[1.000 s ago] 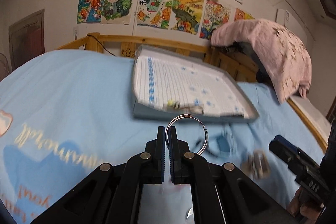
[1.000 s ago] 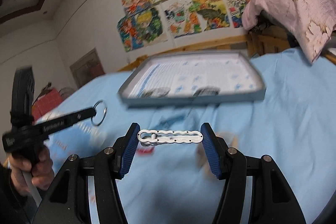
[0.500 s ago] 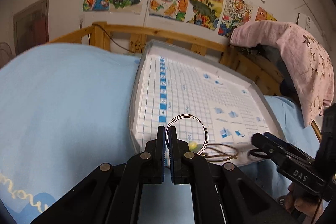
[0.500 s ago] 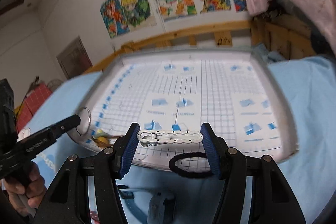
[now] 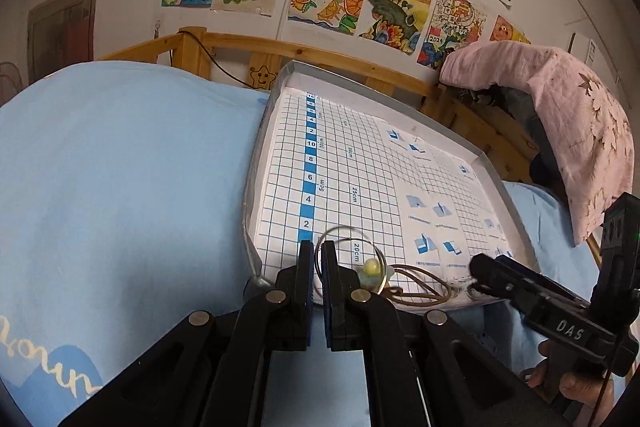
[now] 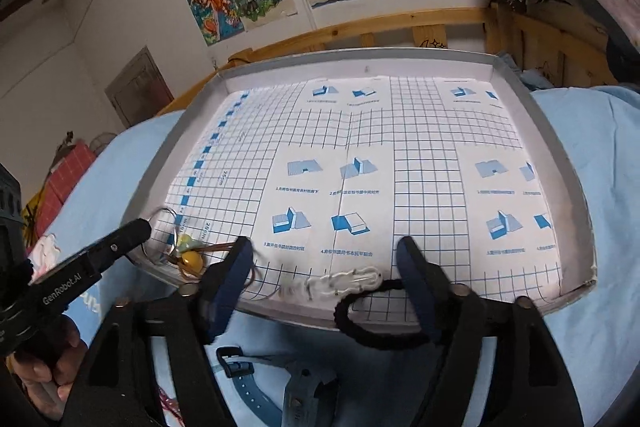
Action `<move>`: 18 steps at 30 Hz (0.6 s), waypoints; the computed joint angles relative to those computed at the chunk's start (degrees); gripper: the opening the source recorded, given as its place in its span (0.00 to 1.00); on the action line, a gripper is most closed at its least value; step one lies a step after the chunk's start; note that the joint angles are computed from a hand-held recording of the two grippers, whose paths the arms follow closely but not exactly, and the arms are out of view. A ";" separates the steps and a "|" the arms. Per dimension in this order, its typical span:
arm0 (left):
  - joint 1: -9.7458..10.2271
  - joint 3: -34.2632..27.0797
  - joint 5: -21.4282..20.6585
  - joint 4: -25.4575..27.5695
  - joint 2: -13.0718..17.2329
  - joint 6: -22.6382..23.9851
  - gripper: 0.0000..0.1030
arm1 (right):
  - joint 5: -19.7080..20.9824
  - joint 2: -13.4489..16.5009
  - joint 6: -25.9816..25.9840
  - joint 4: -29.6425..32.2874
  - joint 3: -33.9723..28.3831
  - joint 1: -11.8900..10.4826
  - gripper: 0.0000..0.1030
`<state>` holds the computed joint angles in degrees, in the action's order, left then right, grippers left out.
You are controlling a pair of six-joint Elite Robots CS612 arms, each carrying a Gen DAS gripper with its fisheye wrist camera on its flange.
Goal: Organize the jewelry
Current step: 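Carry both items over the grey tray and open both tools to release them, then withdraw both open tools from the tray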
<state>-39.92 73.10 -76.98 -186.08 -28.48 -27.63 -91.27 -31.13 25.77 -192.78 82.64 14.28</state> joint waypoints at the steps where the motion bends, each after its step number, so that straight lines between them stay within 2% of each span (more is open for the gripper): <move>1: -0.02 0.17 -0.08 -0.09 -0.11 -0.06 0.04 | 0.02 -0.22 0.57 -0.55 0.52 -0.09 0.69; 3: -0.14 0.88 -0.22 -0.54 -0.54 -0.08 0.04 | 0.20 -0.82 1.56 -2.47 2.00 -0.33 0.70; 7: -0.47 2.88 -0.57 -1.51 -1.84 0.32 0.04 | -1.26 -2.37 1.03 -6.43 5.02 -0.06 0.78; 12: -1.28 7.05 -0.30 -5.64 -4.31 2.09 0.04 | -4.45 -4.81 -0.03 -13.79 9.95 0.74 0.80; 15: -1.82 9.97 0.22 -8.15 -6.05 3.46 0.04 | -6.65 -6.23 -0.98 -17.28 12.71 1.40 0.85; 16: -1.97 10.99 0.20 -9.23 -6.62 3.71 0.06 | -7.20 -6.70 -1.44 -18.42 13.63 1.57 0.85; 18: -2.23 12.98 0.38 -11.23 -7.71 4.08 0.20 | -8.32 -7.65 -2.43 -20.36 15.28 1.94 0.86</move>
